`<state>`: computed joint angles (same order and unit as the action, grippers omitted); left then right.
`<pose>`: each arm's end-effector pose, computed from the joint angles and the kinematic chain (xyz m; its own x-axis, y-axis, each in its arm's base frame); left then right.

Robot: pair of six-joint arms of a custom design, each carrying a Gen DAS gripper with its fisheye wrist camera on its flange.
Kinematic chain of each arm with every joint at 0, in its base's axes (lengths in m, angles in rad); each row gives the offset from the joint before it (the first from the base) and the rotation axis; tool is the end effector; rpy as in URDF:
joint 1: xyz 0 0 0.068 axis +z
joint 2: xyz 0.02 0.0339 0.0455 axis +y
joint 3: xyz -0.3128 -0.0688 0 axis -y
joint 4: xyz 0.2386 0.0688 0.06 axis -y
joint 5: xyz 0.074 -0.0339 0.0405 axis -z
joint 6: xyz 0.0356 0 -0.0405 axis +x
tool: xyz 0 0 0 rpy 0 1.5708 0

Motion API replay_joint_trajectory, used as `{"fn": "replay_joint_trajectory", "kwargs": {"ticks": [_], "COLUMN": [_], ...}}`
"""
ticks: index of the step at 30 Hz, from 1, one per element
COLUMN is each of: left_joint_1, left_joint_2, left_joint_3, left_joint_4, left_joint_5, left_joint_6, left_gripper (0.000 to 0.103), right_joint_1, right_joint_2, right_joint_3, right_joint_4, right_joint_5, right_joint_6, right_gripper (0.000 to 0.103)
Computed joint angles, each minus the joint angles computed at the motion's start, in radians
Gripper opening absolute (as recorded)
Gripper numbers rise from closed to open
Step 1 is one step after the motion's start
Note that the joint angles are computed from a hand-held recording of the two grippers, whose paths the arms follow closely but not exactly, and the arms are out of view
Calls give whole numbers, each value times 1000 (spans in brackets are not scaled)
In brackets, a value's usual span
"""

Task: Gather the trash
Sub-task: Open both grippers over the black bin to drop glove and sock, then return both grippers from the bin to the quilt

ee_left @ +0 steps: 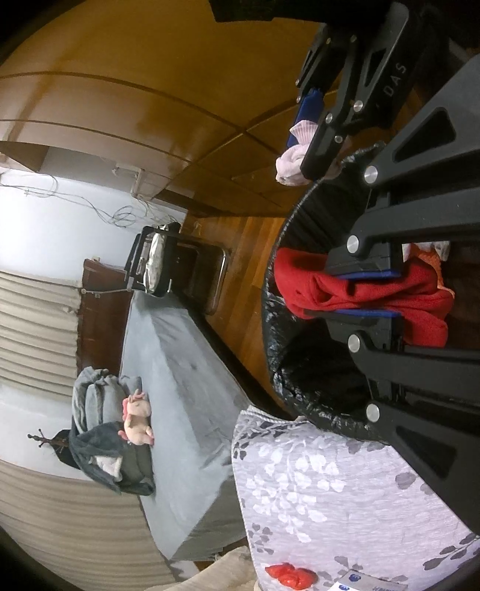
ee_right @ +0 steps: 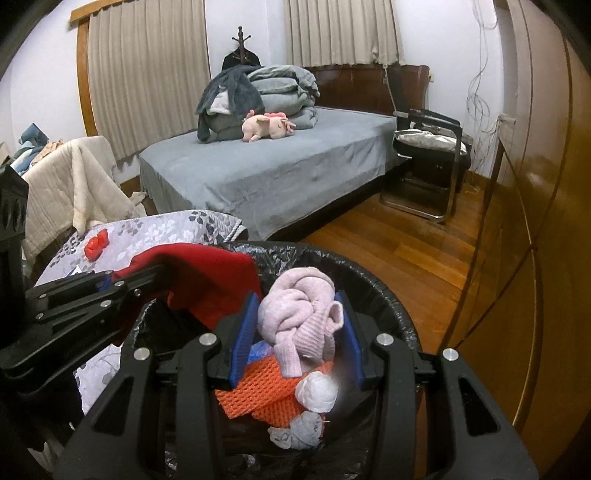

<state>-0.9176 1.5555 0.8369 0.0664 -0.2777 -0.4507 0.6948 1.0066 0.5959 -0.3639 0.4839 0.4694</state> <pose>0.2024 -0.2485 0.2487 -0.6070 0.1039 -0.7879 0.4076 0.8918 -0.1964 0.1419 0.0967 0.2638 -0.6200 0.0045 -0.7846 -0.0346 0.9989 0.0331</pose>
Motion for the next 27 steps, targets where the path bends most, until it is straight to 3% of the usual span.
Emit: {"fn": "replay_joint_trajectory", "kwargs": {"ticks": [4, 7, 10, 13, 15, 21, 27], "left_joint_1": [24, 32, 39, 48, 58, 97, 177], "left_joint_2": [1, -5, -28, -55, -92, -245, -420], "left_joint_3": [-17, -25, -47, -67, -90, -173, -242], "left_joint_4": [14, 11, 11, 2, -15, -88, -203], "left_joint_5": [40, 46, 38, 20, -3, -70, -107], "left_joint_6": [-7, -11, -13, -10, -1, 13, 32], "left_gripper": [17, 39, 46, 54, 64, 81, 85], "right_joint_1": [4, -5, 2, 27, 37, 100, 198], "right_joint_2": [19, 13, 7, -6, -14, 11, 121], "right_joint_3": [-3, -4, -3, 0, 3, 38, 90], "right_joint_4": [12, 11, 4, -5, -9, -21, 25], "right_joint_5": [10, 9, 25, 60, 68, 87, 104], "right_joint_6": [4, -6, 0, 7, 12, 50, 79], "right_gripper": [49, 57, 78, 90, 91, 95, 96]}}
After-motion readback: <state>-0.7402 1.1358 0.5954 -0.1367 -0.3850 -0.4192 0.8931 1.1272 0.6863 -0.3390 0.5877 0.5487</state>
